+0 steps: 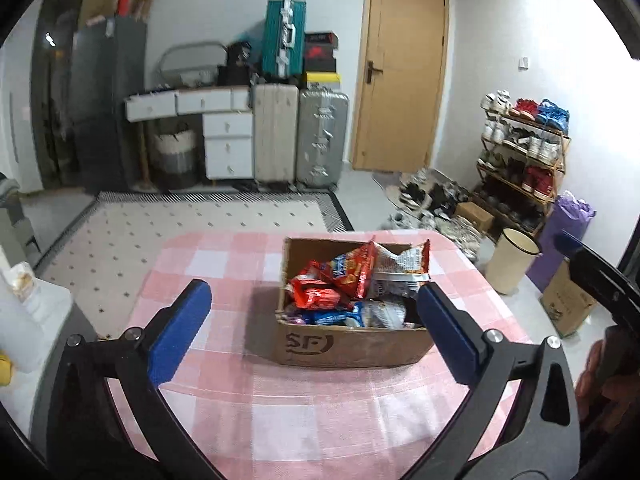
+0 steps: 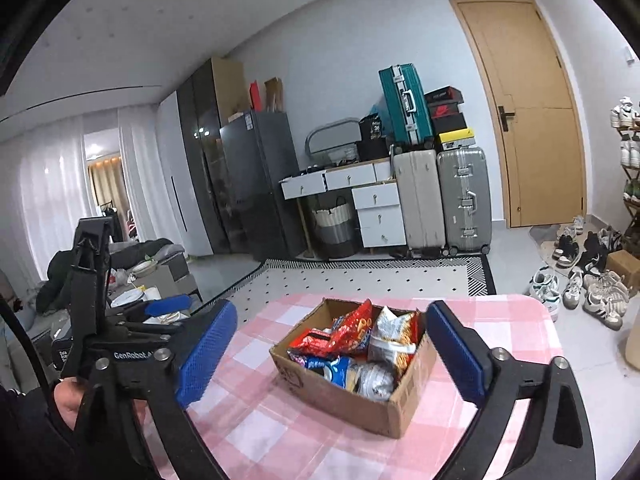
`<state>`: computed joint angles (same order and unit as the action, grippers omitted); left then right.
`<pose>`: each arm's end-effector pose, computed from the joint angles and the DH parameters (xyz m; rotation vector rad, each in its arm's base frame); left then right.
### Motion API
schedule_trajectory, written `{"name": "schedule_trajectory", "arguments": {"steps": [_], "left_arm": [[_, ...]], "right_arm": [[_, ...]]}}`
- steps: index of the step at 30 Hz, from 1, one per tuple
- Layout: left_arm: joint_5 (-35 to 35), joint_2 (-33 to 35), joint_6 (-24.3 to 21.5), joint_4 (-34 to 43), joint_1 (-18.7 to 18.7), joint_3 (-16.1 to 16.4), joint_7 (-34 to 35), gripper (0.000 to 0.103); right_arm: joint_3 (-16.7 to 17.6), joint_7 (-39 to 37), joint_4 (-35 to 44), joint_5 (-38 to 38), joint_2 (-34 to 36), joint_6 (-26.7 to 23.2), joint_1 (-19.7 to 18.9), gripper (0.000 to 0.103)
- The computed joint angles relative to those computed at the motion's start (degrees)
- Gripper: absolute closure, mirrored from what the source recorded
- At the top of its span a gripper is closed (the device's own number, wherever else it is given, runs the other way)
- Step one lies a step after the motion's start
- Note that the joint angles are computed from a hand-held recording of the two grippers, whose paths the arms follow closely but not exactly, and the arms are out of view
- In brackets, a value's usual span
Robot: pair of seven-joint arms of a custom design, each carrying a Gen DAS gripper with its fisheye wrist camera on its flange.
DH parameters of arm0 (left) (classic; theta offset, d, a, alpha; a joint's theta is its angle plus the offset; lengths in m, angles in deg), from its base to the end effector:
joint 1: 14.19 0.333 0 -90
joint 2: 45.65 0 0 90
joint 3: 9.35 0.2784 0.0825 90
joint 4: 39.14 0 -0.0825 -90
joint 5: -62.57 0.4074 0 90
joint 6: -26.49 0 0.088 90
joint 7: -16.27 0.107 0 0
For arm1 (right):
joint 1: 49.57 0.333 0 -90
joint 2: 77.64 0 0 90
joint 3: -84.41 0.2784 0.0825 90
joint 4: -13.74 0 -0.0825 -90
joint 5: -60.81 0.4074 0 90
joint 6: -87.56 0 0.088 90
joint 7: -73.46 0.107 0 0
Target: Organize snacks
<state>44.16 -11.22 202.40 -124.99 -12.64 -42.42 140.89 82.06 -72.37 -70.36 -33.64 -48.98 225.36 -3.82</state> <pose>0.6952 -0.2821 0.4367 -1.1334 2.0943 -1.3225 0.5397 0.5082 0.4035 -1.1608 1.5034 -0.9253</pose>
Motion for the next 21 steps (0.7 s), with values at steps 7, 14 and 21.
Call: {"name": "schedule_trajectory", "arguments": {"steps": [7,14,21], "left_arm": [[-0.7,-0.7,12.4,-13.4,19.1,-20.2,6.8,0.000],[5.3,3.6,22.5,-16.4,19.1,-18.7,4.6,0.000],[2.9,6.2,24.4,-11.3,4.2,-2.6,3.5,0.000]], "right_arm": [[2.6,5.0,-6.9,-2.8,-3.4,-6.0,2.2,0.000],[3.4,3.5,-6.0,-1.0,0.1,-9.3,3.2,0.000],[1.4,3.8,-2.3,2.7,6.4,-13.4,5.3,0.000]]}}
